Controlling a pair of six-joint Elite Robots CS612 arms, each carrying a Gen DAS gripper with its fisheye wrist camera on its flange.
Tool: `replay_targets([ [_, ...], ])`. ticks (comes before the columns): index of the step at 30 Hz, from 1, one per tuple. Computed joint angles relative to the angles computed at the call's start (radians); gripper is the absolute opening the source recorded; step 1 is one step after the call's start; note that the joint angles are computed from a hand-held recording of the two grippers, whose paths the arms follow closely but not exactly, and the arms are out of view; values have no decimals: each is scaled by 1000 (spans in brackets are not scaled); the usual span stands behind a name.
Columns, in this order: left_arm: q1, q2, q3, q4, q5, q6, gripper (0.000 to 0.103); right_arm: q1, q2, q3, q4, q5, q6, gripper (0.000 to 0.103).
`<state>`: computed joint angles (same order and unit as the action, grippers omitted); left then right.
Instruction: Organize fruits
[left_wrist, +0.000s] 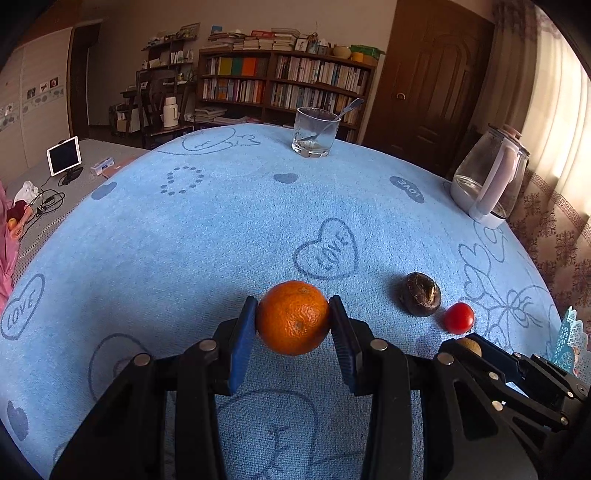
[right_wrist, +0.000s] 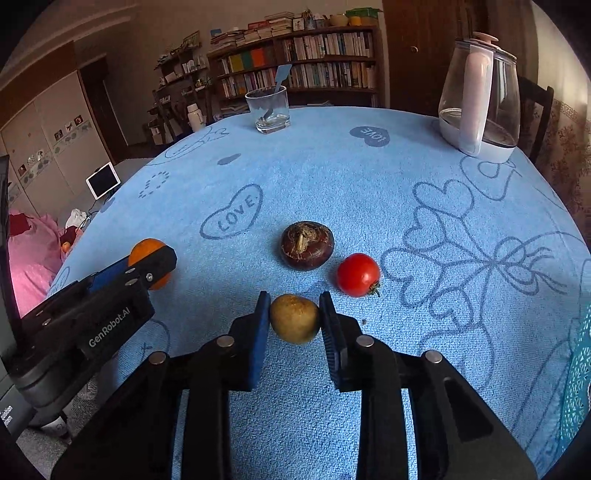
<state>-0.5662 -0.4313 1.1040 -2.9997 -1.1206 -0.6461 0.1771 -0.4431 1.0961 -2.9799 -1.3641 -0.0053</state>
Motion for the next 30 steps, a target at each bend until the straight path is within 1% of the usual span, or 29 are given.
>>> replay_targets([
  [5,-3,0,3,-20,-10,19,40,-13,-32,58,-63,3,36,28],
  [12,-5,2,2,-44,-31,49,40,-29,-70,126,-140,-17,83,28],
  [17,-7,2,4,-50,-39,59,40,-43,-92,167,-189,-48,115,28],
  [25,-8,1,4,-47,-41,63,40,-79,-131,238,-253,-100,194,28],
  [30,-9,2,3,-46,-42,65,40,-99,-155,289,-288,-151,234,28],
])
